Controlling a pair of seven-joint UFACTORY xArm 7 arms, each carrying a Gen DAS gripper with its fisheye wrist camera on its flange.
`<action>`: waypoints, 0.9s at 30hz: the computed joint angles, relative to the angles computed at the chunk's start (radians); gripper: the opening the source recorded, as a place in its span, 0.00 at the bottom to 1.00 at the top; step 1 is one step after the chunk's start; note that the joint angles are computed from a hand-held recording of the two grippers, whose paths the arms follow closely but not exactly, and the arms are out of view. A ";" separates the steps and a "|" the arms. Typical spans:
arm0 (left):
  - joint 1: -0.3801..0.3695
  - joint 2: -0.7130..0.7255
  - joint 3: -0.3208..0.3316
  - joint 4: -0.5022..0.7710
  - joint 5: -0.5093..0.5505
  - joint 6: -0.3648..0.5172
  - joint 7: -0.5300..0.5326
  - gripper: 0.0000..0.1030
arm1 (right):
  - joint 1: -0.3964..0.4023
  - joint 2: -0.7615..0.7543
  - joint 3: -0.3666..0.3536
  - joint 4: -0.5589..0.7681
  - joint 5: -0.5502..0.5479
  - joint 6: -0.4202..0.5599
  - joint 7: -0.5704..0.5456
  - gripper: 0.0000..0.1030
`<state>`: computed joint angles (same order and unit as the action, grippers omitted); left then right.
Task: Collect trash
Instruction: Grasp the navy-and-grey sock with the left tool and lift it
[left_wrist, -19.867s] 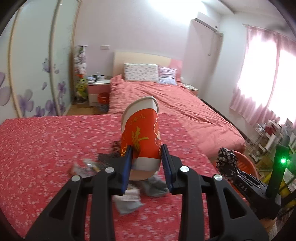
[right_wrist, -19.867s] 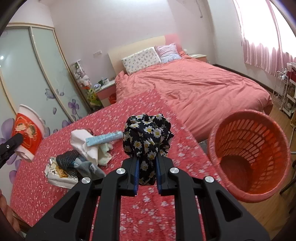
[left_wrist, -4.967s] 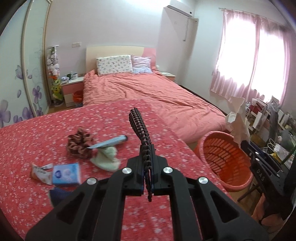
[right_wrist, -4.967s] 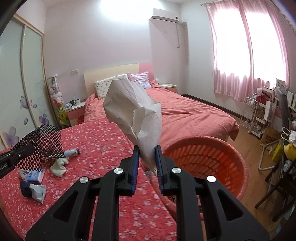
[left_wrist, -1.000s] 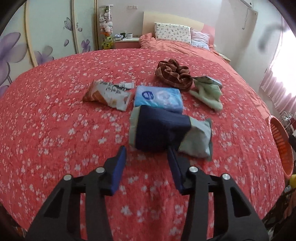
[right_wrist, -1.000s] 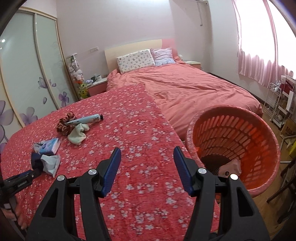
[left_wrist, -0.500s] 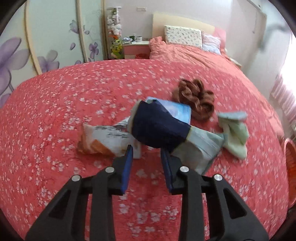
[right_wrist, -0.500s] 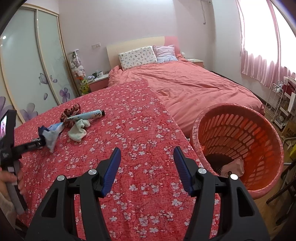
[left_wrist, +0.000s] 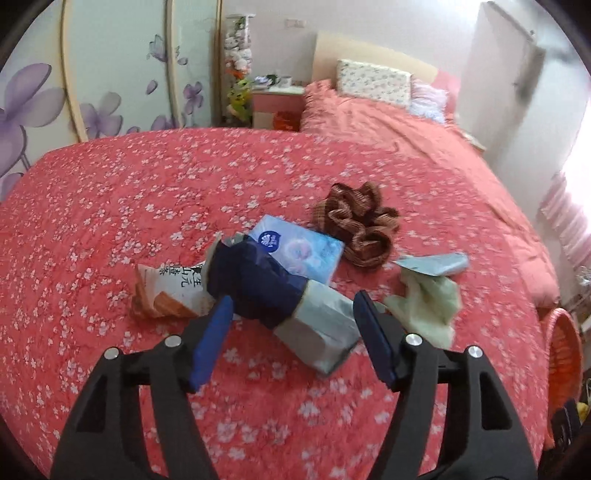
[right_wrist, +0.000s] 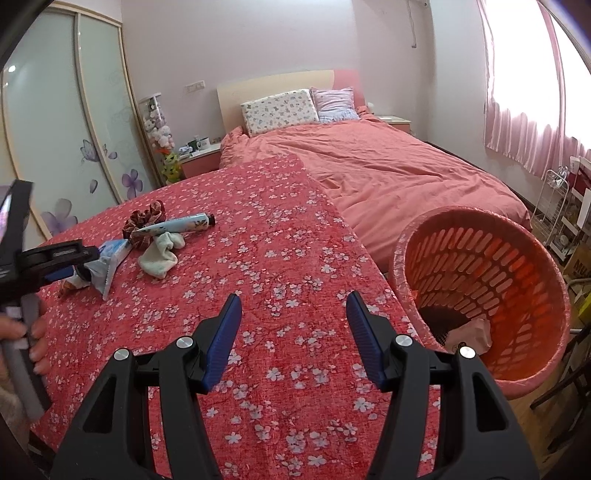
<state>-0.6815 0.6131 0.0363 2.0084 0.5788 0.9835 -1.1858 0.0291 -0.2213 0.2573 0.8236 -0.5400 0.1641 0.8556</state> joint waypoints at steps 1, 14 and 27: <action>0.002 0.015 -0.001 0.021 -0.009 0.023 0.009 0.65 | 0.001 -0.002 -0.002 -0.001 0.001 -0.001 -0.002 0.57; 0.118 -0.248 -0.060 -0.407 0.020 -0.227 -0.017 0.56 | 0.035 0.056 -0.004 0.036 -0.006 -0.012 0.001 0.57; 0.129 -0.148 -0.048 -0.268 -0.046 -0.184 -0.005 0.46 | 0.124 0.144 -0.048 0.132 -0.047 0.003 0.024 0.57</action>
<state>-0.5524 0.4656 -0.0114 1.7407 0.5329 0.7990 -1.1912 0.1530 -0.0772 0.2092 0.9557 -0.5866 0.1668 0.8793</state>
